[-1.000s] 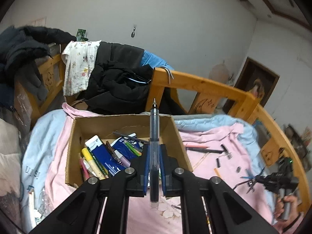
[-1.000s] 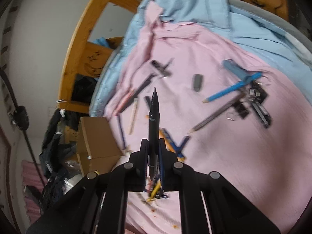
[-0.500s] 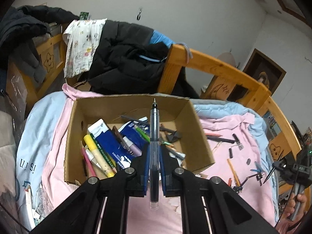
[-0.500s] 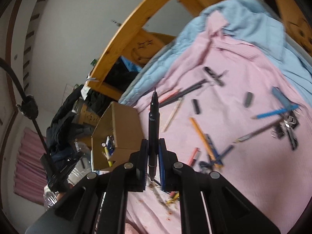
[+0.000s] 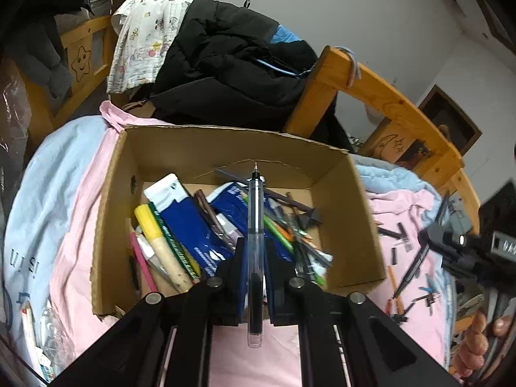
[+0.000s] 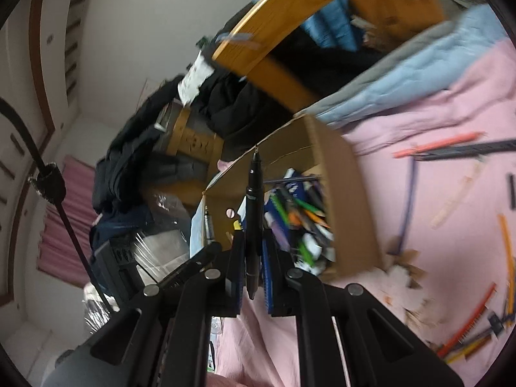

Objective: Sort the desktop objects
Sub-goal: 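Carry the clear pen and black marker over the cardboard box with both grippers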

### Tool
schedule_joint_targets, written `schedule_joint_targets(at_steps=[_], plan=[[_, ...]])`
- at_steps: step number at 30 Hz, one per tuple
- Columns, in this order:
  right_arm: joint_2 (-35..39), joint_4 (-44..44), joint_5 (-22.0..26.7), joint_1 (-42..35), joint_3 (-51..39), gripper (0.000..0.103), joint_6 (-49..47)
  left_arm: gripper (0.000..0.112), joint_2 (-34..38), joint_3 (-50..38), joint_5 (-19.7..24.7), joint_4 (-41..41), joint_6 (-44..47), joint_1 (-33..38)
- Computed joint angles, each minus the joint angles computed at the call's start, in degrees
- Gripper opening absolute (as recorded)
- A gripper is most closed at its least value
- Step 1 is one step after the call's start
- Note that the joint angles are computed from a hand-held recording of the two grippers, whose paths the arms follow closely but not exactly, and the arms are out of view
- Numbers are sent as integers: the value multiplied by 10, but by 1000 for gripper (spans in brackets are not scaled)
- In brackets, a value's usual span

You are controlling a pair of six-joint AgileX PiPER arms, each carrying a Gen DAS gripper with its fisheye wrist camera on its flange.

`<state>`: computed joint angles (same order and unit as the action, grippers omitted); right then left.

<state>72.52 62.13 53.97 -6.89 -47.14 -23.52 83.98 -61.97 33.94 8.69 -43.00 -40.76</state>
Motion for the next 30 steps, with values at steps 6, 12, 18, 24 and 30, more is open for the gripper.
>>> schedule_joint_targets(at_steps=[6, 12, 18, 24, 30], plan=[[55, 34, -62, 78, -8, 11, 0, 10, 12, 21, -45, -42, 45, 26], [74, 65, -79, 83, 8, 11, -28, 10, 25, 28, -67, -100, 104, 47], [96, 79, -85, 70, 18, 11, -50, 10, 29, 32, -72, -112, 114, 55], [109, 18, -114, 89, 2, 11, -5, 10, 32, 34, -71, -119, 116, 61], [111, -13, -129, 95, -2, 11, 18, 10, 35, 34, -71, -132, 126, 65]])
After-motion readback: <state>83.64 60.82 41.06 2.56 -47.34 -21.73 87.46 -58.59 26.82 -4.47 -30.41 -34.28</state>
